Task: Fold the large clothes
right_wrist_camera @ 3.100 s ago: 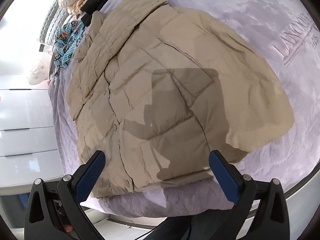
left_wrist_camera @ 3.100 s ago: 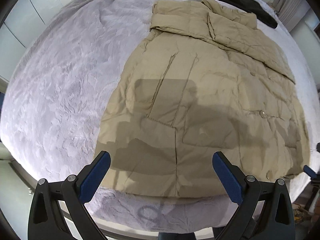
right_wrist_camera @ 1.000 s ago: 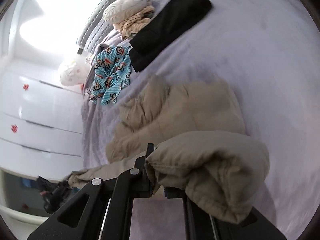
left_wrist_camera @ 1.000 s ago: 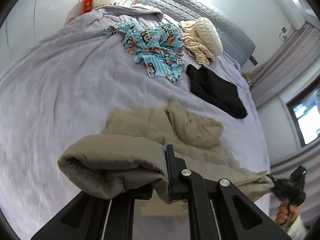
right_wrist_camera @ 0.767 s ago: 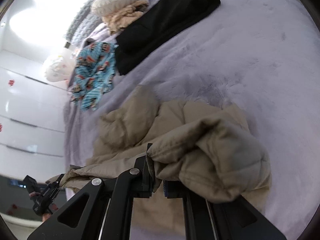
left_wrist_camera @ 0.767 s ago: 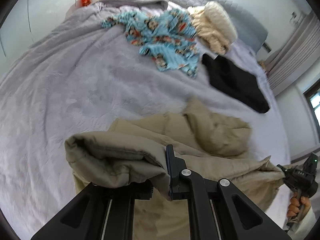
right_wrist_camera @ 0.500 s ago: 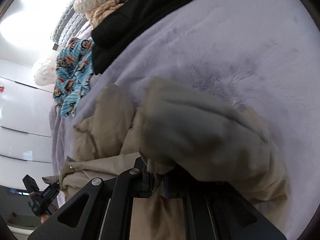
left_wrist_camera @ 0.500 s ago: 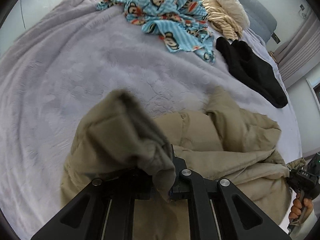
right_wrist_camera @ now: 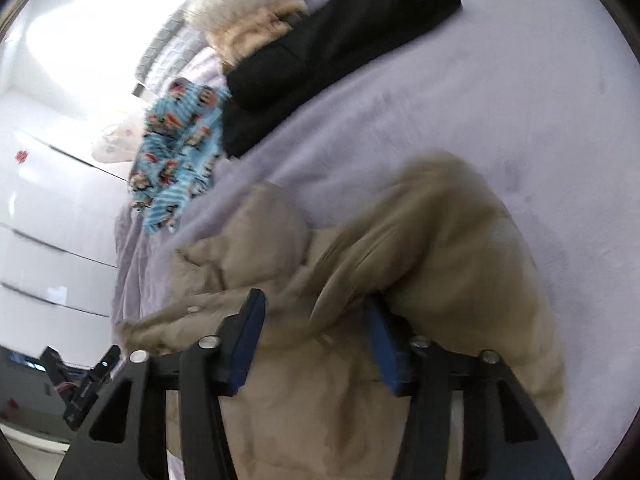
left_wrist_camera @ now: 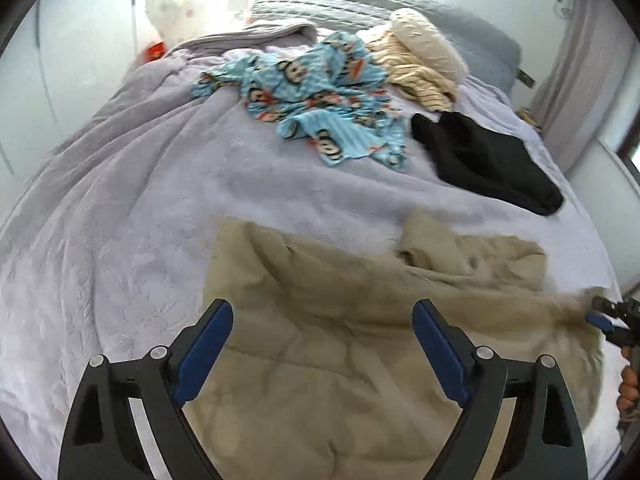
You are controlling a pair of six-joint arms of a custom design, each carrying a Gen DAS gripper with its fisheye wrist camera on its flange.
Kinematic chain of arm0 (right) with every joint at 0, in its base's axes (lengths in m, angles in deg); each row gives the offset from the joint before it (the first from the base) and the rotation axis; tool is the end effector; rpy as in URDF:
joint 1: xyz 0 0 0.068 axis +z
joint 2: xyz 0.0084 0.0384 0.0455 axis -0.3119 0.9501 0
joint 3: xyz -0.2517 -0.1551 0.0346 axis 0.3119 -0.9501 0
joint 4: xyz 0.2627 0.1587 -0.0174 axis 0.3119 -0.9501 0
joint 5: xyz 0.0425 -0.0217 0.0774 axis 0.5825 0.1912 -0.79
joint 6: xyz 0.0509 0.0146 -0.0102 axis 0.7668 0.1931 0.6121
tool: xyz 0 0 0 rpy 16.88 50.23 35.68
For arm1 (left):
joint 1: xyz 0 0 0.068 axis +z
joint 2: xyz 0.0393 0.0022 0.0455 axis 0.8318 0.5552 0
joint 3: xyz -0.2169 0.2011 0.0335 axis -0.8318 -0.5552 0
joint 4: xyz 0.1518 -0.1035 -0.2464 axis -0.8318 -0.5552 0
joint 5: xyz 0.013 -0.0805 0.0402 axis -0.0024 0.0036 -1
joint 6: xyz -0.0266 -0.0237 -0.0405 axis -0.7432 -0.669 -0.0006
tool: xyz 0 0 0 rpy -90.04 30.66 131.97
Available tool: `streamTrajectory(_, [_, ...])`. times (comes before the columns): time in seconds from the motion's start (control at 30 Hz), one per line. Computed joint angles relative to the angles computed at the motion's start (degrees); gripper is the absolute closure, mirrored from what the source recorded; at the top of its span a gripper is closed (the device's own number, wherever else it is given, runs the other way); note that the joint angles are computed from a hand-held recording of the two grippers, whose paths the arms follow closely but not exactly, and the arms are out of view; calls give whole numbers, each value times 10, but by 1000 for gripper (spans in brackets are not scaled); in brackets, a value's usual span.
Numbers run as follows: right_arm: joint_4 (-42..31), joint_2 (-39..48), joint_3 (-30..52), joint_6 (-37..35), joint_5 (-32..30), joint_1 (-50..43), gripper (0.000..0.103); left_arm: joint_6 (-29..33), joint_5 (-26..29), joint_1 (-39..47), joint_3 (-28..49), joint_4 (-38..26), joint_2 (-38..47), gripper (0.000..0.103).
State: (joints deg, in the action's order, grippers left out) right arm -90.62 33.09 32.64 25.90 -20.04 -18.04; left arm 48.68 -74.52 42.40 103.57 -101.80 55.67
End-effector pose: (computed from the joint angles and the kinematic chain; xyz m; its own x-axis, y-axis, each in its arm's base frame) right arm 0.1616 0.0107 0.1931 -0.7456 0.5744 -0.3379 0.3421 0.7650 0.5456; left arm 0.2383 -0.0634 0.2425 -0.8298 0.0203 -0.5577 0.1620 0.9651 -0.2059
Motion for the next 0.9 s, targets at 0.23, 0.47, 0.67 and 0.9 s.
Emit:
streamTrajectory(0.23, [39, 68, 16, 10, 96, 222, 89, -7, 11, -103, -19, 50, 79, 59])
streamTrajectory(0.47, [235, 259, -9, -30, 165, 232, 96, -73, -55, -146, -6, 202, 229, 59])
streamTrajectory(0.67, [266, 313, 5, -55, 108, 173, 100, -58, -39, -123, 36, 175, 258, 59])
streamTrajectory(0.9, [120, 162, -21, -131, 170, 34, 100, 1, -73, -7, 19, 178, 236, 58])
